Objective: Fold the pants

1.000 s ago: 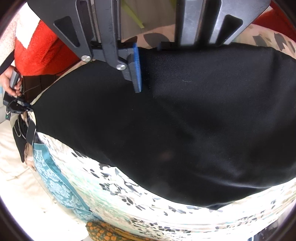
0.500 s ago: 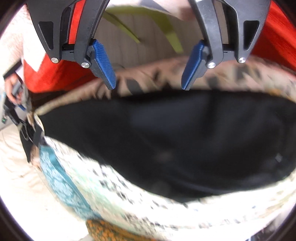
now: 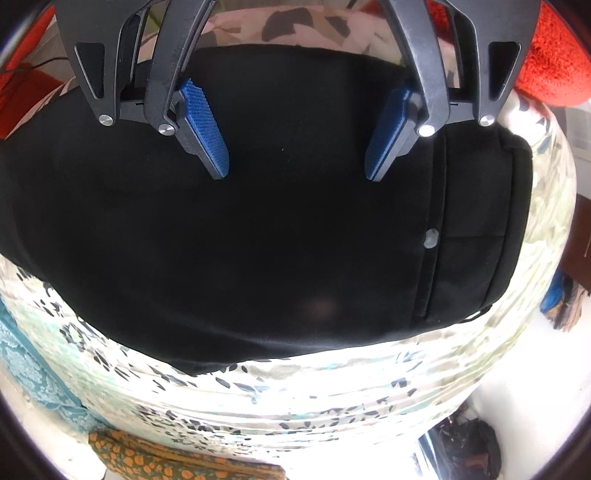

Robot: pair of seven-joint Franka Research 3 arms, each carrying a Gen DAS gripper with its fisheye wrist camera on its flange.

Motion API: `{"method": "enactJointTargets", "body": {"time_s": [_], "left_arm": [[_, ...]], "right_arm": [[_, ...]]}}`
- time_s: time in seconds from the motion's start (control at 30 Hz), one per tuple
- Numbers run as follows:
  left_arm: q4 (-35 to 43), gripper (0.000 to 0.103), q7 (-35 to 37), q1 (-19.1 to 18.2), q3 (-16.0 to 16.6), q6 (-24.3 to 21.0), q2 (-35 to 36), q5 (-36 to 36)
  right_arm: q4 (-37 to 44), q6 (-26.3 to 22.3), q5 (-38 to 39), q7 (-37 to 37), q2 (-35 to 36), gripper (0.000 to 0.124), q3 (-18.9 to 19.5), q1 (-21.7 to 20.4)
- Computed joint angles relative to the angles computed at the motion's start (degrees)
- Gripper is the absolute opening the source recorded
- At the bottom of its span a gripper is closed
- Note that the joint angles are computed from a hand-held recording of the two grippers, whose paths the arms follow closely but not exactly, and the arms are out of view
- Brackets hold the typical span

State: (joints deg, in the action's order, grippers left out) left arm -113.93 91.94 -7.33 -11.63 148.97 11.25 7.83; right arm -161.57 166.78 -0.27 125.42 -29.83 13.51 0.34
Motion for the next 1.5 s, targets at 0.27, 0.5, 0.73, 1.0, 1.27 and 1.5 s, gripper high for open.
{"method": "enactJointTargets", "body": {"time_s": [0.27, 0.5, 0.73, 1.0, 1.27, 1.5], "left_arm": [[0.83, 0.085, 15.99, 3.72, -3.66, 1.84, -1.79, -21.21], [22.52, 0.085, 21.54, -1.41, -5.07, -12.17, 13.3, -19.18], [47.48, 0.071, -1.26, -8.84, 0.67, -20.33, 31.59, -4.33], [36.85, 0.072, -0.72, -5.45, -2.77, -13.24, 23.8, -1.77], [10.12, 0.079, 14.3, 1.62, -6.28, -9.86, 5.41, -13.72], [-0.61, 0.088, 8.9, -2.83, -1.39, -1.95, 0.35, -0.98]], "right_arm": [[3.09, -5.81, -5.74, -0.07, 8.36, 0.103, -1.36, 2.9], [2.72, -6.18, -7.39, 1.98, 7.65, 0.103, -1.4, 3.25], [2.17, -3.66, -4.52, 0.47, 6.61, 0.103, -4.1, 4.91], [-4.22, 5.47, -4.1, 7.22, -3.03, 0.103, 3.84, -7.24], [-2.59, 7.45, 5.95, -0.04, 2.6, 0.103, -6.41, 0.56], [2.39, 1.0, 3.3, -3.23, 10.82, 0.103, -2.57, -1.5]]}}
